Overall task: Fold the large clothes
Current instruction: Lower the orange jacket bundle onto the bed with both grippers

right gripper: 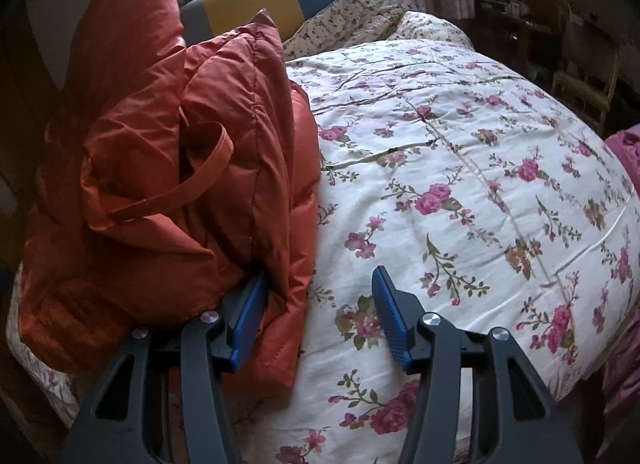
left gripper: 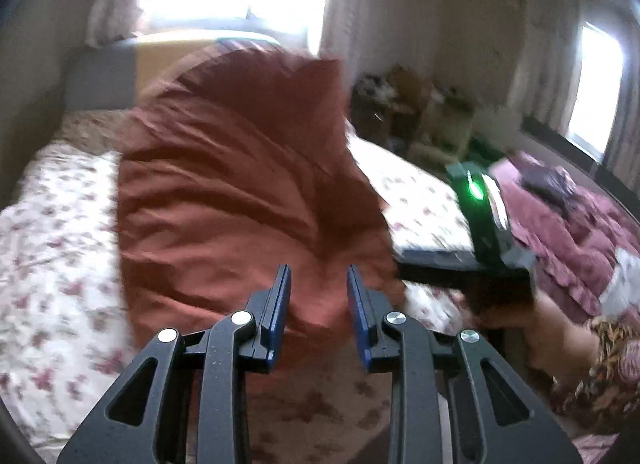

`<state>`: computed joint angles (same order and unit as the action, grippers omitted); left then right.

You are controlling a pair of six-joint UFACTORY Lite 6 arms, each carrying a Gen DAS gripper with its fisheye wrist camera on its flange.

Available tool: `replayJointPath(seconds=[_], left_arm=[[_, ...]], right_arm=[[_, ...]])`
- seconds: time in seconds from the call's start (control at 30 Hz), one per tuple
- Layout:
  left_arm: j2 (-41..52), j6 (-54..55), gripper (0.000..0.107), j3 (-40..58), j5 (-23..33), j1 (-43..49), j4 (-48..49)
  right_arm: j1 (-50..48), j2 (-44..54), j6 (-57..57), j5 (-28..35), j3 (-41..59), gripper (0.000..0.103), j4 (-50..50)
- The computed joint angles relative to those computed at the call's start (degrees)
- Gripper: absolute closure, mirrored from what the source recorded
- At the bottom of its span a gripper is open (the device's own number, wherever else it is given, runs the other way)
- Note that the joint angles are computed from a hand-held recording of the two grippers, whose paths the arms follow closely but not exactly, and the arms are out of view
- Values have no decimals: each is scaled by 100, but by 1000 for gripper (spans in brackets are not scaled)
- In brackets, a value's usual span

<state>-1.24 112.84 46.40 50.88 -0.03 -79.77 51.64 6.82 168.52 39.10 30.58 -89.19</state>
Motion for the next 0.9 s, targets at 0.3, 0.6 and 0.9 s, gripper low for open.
replayJointPath(seconds=[0.3,0.6,0.9], left_arm=[[1767,-884,79,2339,-2045,-296,-711],[2526,-1085,79,3355,-2610,-1050,-626],[3188,-2525,79,4402,-2344,-1194,400]], right_arm=[[38,-53,-159,27,11,51,156],[938,-1562,-1587,1454,-47,56,1675],[-456,-605,-4049,805,2580,60,690]])
